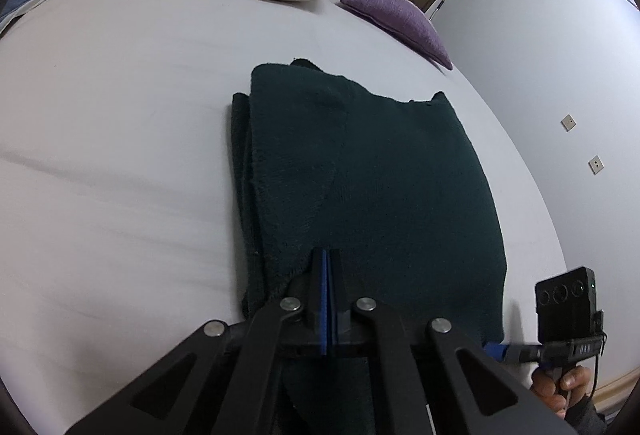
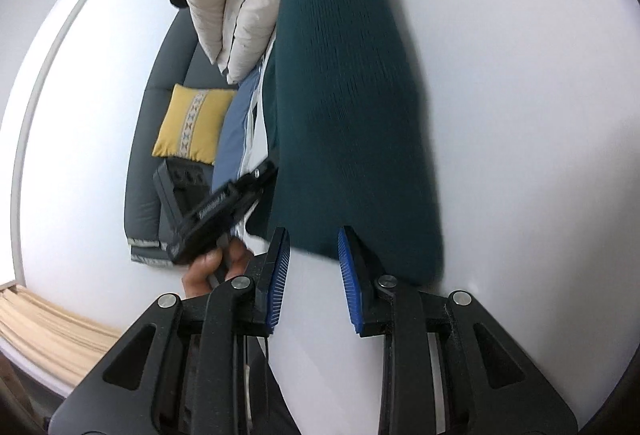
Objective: Fold small clothes
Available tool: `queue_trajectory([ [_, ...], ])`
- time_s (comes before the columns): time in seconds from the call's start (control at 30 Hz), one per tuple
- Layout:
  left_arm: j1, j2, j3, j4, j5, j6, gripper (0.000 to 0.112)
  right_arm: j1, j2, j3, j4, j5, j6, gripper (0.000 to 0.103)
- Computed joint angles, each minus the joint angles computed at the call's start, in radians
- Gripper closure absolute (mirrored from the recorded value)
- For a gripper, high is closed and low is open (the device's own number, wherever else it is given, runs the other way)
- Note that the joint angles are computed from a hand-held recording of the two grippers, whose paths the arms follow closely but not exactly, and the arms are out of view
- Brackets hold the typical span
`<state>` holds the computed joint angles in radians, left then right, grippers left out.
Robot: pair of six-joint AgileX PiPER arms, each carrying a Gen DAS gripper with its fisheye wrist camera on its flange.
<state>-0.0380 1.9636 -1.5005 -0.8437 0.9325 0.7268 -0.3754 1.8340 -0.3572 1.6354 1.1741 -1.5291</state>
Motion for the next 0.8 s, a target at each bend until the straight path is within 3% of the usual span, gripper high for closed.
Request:
queue_trajectory([
  [0.13,0.021,-0.019,0.034,-0.037,0.024,0.034,0.108,0.01,-0.24,0.006,-0.195,-0.119,0.194,0.076],
  [0.23,0.009,-0.043,0.022,0.022,0.017,-0.016,0.108,-0.055,-0.334,-0.062,-0.216,0.006,0.246,0.076],
  [0.3,-0.009,-0.086,0.023,0.059,-0.016,-0.05,0.1,-0.042,-0.328,-0.15,-0.177,0.044,0.278,0.076],
  [0.37,-0.034,-0.125,0.025,0.073,-0.064,-0.065,0.075,0.013,-0.27,-0.281,-0.146,0.01,0.348,0.067],
  [0.43,-0.056,-0.106,-0.022,0.052,-0.049,-0.076,0.071,0.064,-0.143,-0.419,-0.127,-0.003,0.403,0.058],
  [0.5,-0.084,-0.058,-0.085,0.056,-0.036,-0.104,0.071,0.129,-0.043,-0.531,-0.117,-0.092,0.493,0.058],
  [0.6,-0.12,0.1,-0.253,0.107,0.003,-0.202,0.071,0.174,0.109,-0.696,-0.107,-0.143,0.605,0.06],
  [0.7,-0.104,0.226,-0.393,0.108,0.053,-0.252,0.08,0.156,0.179,-0.745,-0.053,-0.122,0.598,0.06],
  [0.8,-0.056,0.261,-0.403,0.026,0.099,-0.194,0.087,0.12,0.264,-0.852,-0.067,-0.089,0.669,0.06],
])
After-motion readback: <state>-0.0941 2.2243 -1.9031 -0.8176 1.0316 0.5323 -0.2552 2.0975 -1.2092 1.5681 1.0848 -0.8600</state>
